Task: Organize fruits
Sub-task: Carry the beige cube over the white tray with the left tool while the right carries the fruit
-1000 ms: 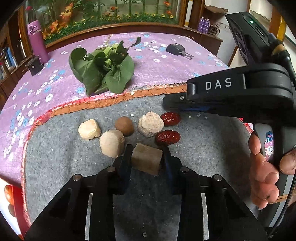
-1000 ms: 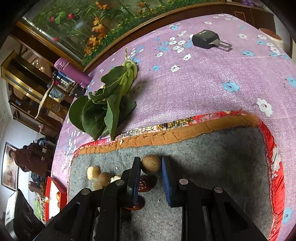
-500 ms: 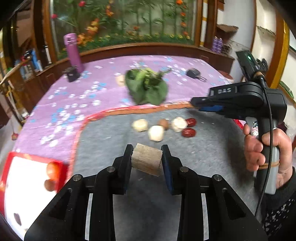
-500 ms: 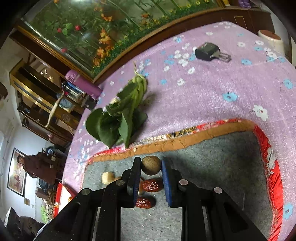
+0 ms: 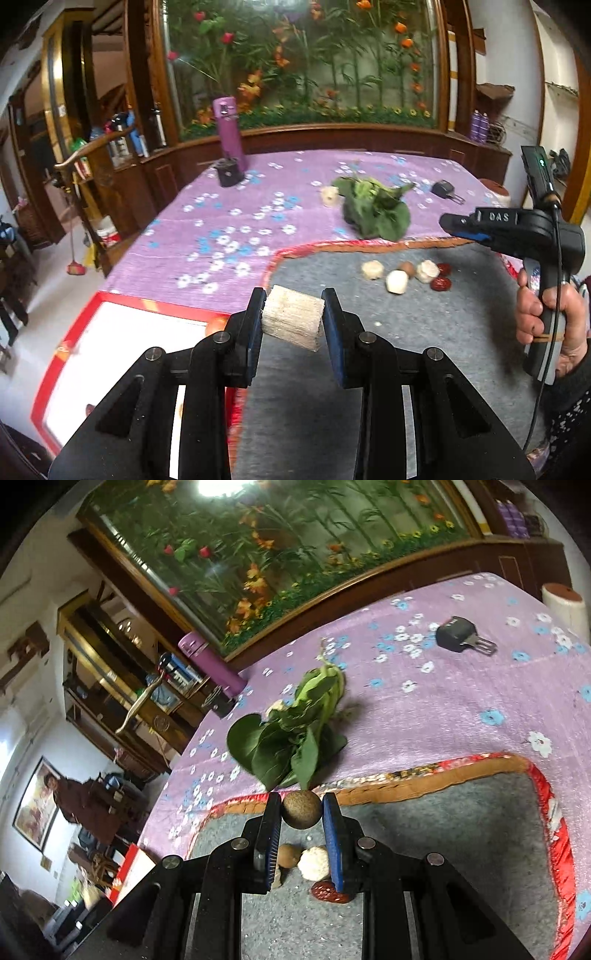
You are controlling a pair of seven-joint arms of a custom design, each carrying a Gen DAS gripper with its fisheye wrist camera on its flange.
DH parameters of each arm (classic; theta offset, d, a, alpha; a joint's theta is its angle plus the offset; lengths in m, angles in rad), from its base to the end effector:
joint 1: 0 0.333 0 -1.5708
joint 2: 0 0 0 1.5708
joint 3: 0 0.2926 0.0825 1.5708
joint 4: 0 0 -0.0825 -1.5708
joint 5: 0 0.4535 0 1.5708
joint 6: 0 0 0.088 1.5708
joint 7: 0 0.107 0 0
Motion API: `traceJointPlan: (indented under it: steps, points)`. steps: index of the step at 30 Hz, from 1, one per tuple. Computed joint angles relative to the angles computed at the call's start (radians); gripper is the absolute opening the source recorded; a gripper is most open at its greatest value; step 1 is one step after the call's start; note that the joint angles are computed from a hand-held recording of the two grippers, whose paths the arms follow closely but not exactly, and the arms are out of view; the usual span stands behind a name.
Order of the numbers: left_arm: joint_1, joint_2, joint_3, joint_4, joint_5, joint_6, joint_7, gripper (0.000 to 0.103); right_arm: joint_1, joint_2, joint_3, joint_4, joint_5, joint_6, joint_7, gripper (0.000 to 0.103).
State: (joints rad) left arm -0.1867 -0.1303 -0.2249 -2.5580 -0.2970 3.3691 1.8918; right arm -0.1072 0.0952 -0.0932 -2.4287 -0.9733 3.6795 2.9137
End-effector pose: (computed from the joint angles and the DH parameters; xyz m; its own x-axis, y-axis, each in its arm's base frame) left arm 0.5059 -0.1852 0.3493 -0.3651 -0.9263 -0.0934 -0.5291 0.2890 -0.7979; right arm 0.5376 0.0007 0.2981 -0.1069 -0.8188 -0.5640 -0.5888 0.5092 -0.6277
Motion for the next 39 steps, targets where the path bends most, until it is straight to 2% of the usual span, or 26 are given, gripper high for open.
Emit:
traceJointPlan:
  steps: [2, 9, 12, 17, 27, 29, 33, 39]
  points:
    - [0.046, -0.006, -0.049, -0.003, -0.052, 0.007, 0.036, 0.030, 0.009, 0.001, 0.005, 0.000, 0.018, -0.009, -0.030, 0.022]
    - [0.076, -0.026, -0.064, -0.023, -0.121, 0.025, 0.066, 0.030, 0.020, 0.004, 0.012, -0.011, 0.054, -0.031, -0.083, 0.022]
    - [0.121, -0.029, -0.111, -0.022, -0.191, 0.030, 0.115, 0.030, 0.022, 0.006, 0.015, -0.013, 0.066, -0.041, -0.096, 0.022]
    - [0.139, -0.032, -0.123, -0.023, -0.261, 0.044, 0.162, 0.030, 0.020, 0.009, 0.017, -0.016, 0.080, -0.044, -0.107, 0.022]
    - [0.116, -0.040, -0.080, -0.033, -0.312, 0.070, 0.196, 0.030, 0.027, 0.010, 0.023, -0.025, 0.125, -0.052, -0.159, 0.022]
    - [0.102, -0.041, -0.056, -0.038, -0.295, 0.074, 0.181, 0.030, 0.032, 0.009, 0.025, -0.028, 0.140, -0.060, -0.175, 0.022]
    - [0.102, -0.043, -0.043, -0.042, -0.292, 0.076, 0.173, 0.030, 0.035, 0.010, 0.029, -0.030, 0.150, -0.064, -0.185, 0.022]
    - [0.088, -0.042, 0.005, -0.051, -0.228, 0.072, 0.119, 0.030, 0.031, 0.022, 0.043, -0.005, 0.060, -0.043, -0.102, 0.022]
